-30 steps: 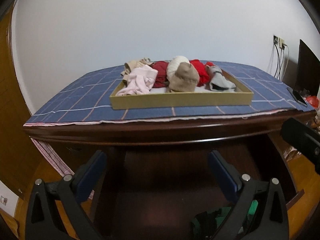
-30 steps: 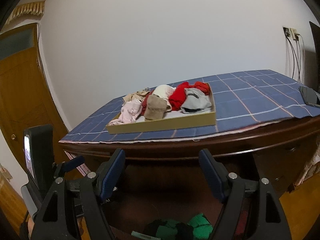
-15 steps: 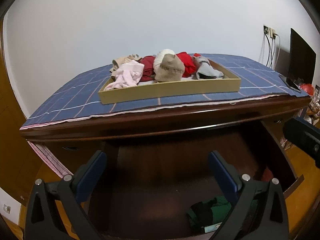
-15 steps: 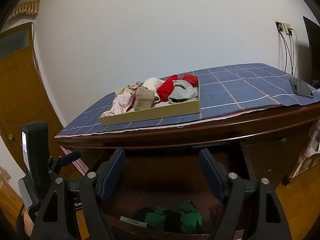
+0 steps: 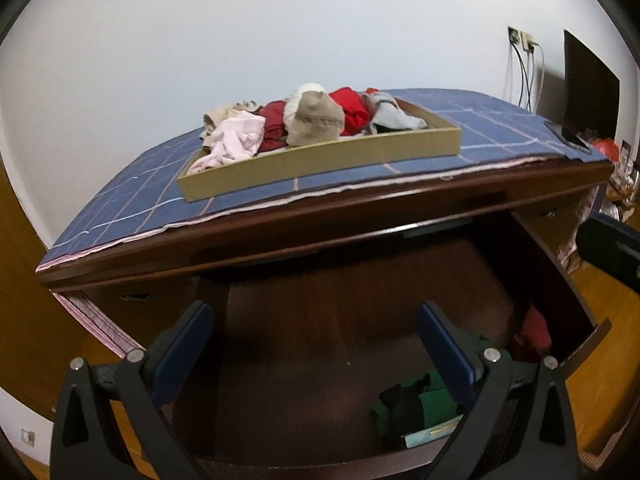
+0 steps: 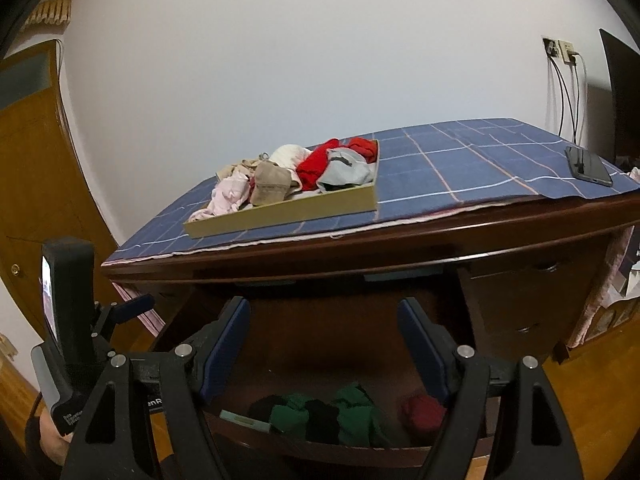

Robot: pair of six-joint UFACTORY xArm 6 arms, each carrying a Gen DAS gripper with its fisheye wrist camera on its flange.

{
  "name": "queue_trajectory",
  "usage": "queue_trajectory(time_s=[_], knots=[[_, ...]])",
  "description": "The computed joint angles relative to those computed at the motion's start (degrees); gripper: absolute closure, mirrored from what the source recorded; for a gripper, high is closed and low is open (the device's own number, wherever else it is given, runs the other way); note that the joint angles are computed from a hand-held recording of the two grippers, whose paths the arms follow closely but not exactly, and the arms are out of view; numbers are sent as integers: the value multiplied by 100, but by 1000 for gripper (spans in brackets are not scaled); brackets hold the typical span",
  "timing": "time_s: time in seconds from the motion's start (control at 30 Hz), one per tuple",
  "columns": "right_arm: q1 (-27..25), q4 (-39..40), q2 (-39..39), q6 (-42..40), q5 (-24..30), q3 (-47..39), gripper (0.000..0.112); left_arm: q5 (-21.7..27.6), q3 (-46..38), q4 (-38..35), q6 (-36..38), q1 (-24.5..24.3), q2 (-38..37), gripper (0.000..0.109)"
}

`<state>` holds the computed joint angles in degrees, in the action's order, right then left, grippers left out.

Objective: Take underwear out of drawer
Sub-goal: 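Withdraw both tools from the tray back down to the open drawer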

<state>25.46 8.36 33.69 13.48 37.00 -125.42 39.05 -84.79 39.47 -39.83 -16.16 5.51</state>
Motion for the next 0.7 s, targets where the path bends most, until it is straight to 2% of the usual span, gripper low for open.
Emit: queue_trajectory(time_s=[0.17, 0.3, 0.4, 0.47, 0.53, 0.6, 0.7], knots=[[-110, 26, -212, -8, 127, 299, 34, 102, -54, -477, 666, -40, 85, 6], [-227, 189, -274, -87, 473, 318, 34, 294, -245, -831, 1229, -82, 246, 6], [-306, 466, -180, -230, 816, 112, 38, 438, -458, -1546, 2002, -85, 427, 6], [-370, 713, -96, -320, 1065, -48, 49, 721, -740, -2133, 2611, -86, 632, 6], [-455, 943, 95, -355, 1460, -383, 55, 1188, -1174, -2541, 3086, -107, 925, 6], [-526, 1110, 248, -351, 1736, -622, 56, 1542, -1577, -2740, 3475, -148, 1217, 6], [-579, 1157, 171, -258, 1723, -442, 56, 1924, -2058, -2838, 3867, -206, 1581, 6]])
